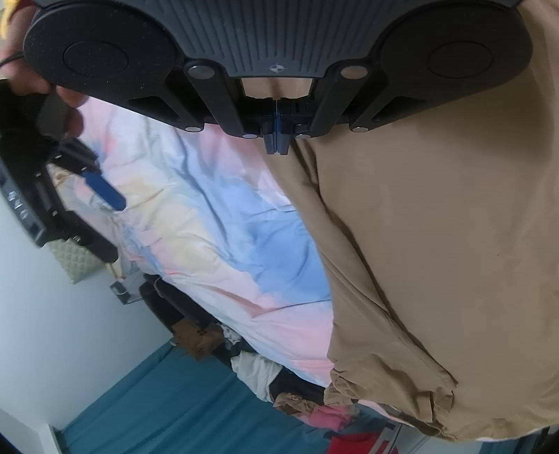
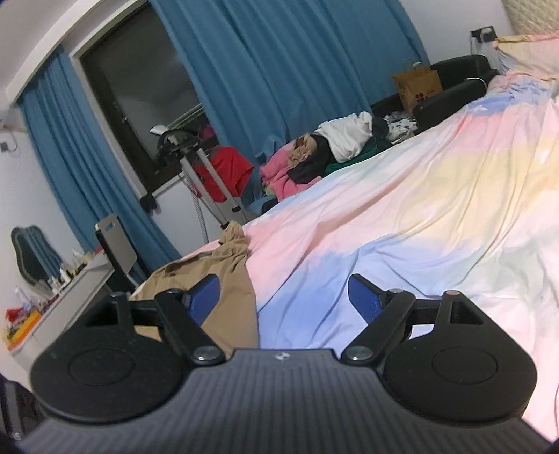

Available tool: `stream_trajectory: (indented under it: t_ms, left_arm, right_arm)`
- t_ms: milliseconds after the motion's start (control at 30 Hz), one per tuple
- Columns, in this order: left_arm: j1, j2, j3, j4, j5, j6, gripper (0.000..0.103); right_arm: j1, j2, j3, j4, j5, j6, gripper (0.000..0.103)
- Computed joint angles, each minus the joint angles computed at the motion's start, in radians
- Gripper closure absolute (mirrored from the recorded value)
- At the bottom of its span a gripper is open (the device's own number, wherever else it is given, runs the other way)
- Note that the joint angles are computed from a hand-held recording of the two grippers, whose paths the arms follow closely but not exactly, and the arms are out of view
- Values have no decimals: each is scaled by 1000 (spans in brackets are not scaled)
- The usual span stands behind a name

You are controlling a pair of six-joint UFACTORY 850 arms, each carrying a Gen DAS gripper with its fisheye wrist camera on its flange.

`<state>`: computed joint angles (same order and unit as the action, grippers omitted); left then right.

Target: Fold clothes

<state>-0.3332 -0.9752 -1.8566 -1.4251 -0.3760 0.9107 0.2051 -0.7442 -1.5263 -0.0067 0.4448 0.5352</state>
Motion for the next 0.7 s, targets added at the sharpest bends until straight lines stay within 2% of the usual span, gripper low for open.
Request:
stream_trajectory:
  t_ms: [100, 167, 233, 267, 367, 400, 433, 467, 500, 533, 700]
  left_arm:
    - [-15, -39, -63, 127, -11, -142, 88]
    - [-30, -74, -120, 230, -10, -253, 57]
    - [-46, -117, -190, 350, -8, -374, 43]
    - [-54, -140, -228, 414, -10, -437, 42]
    - [-75, -224, -356, 671, -28, -676, 44]
    - [-79, -239, -376, 715, -25, -708, 46]
    - [-82, -249, -385, 735, -17, -710, 59]
    - [-85, -261, -401, 772, -11, -730, 81]
    - [-87, -261, -395, 800, 2, -728, 87]
    - [-84, -251, -374, 786, 14, -706, 97]
    - [-26, -170, -244, 359, -34, -391, 100]
  right_arm:
    - [8, -3, -12, -7, -34, -33, 21]
    - [10, -6, -19, 21, -51, -64, 21]
    - [8, -9, -23, 37, -59, -66, 21]
    - [7, -11, -25, 41, -61, -61, 21]
    - [1, -16, -29, 44, -71, -44, 21]
    - [0, -19, -31, 45, -74, -39, 21]
    - [-2, -21, -33, 46, -78, -34, 21]
    - [-3, -23, -35, 47, -82, -30, 21]
    - [-4, -24, -36, 48, -86, -27, 21]
    - [-4, -26, -38, 50, -90, -25, 21]
    - [-4, -30, -44, 43, -103, -21, 21]
